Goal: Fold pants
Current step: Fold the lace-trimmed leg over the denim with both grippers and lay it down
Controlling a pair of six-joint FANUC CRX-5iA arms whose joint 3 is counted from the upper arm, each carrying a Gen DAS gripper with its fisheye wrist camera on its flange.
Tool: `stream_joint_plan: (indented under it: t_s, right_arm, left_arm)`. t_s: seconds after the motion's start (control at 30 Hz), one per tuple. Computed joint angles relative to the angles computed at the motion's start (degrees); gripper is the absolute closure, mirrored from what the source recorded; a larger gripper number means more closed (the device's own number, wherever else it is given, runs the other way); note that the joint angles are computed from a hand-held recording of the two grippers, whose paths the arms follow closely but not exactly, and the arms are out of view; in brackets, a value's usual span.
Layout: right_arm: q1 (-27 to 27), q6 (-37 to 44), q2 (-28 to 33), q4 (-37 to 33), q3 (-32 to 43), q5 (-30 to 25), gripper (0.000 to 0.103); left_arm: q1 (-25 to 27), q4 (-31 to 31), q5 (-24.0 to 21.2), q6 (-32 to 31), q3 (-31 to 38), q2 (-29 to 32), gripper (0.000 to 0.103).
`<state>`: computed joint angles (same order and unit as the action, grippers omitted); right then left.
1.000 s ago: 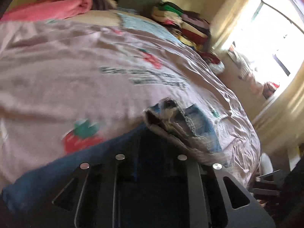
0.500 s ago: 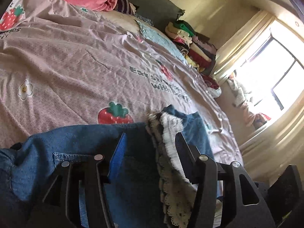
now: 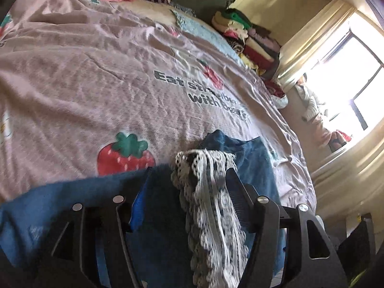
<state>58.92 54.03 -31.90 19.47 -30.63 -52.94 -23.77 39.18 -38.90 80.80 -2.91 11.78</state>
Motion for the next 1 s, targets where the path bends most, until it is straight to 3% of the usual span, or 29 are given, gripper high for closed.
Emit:
stream_joint_plan:
  t_s: [0.03,0.07,0.1,0.2,0.33,0.43,0.53,0.6,0.67,0.7,0.87,0.9,0.93,1.0]
  right_arm:
    - [-0.4,0.3,0.3,-0.6,0.1,0.2,0.043]
    - [-0.9,0.6,0.7,-1.4,0.2,0.6,0.042]
    - [-1.1,0.6,0.7,-1.6,0.2,0.5,0.042]
    - [-2.0,1.2,1.3,-3.1,0.6,0.3,0.042]
    - [-3.4,2.3,2.7,-3.4,1.3,0.5,0.042]
    - [-4.4,3.4,4.4,-4.9,2.4,-0.6,0.041]
    - [-4.2,3.0,4.0,-4.5,2.1,-0.5,0.041]
    - [-4.3,2.3,3.3,-4.3,1.8,-0.3,0.041]
    - [-4.0,0.8,2.5,-3.2,1.5,-0.3,0.040]
    - [-4.0,0.4,2.2,-2.9,1.4,-0.2,0.039]
    - [-3.2,-3.3,1.1,0.3,0.8,-0.8,0.031]
    - [-2.6,-4.6,0.8,1.7,0.5,-1.3,0.030]
    - [-2.3,-5.5,0.3,2.7,0.2,-1.4,0.029]
    - [-2.1,-6.5,-0.3,3.8,0.0,-1.5,0.027]
  left_arm:
    - [-0.1,-0.4,-0.4,0.5,0.7,0.5,0.046]
    - [-0.2,-0.7,-0.7,0.6,1.5,1.1,0.058]
    - [-0.4,-0.6,-1.1,0.3,2.2,1.7,0.080]
    - [-0.9,-3.9,-1.2,2.0,3.8,1.5,0.086]
    - [-1.0,-10.2,-0.1,5.0,4.4,-0.2,0.086]
    - [-1.0,-15.4,-2.7,9.1,7.3,2.0,0.070]
    - [-0.6,-11.9,-0.2,7.4,4.5,1.2,0.063]
    - [-0.7,-14.1,-0.1,8.7,4.3,-0.2,0.049]
    - [-1.0,-16.3,-0.2,9.1,3.8,-2.1,0.045]
    - [-1.2,-17.8,-0.4,10.0,3.7,-3.1,0.038]
    - [-2.1,-23.6,-1.5,14.8,2.2,-8.2,0.034]
    - [-2.4,-25.1,-2.0,16.3,1.9,-9.4,0.016]
    - [-2.7,-26.5,-2.3,17.6,1.5,-10.5,0.010]
    - [-2.8,-27.0,-2.4,18.7,-0.1,-12.7,0.009]
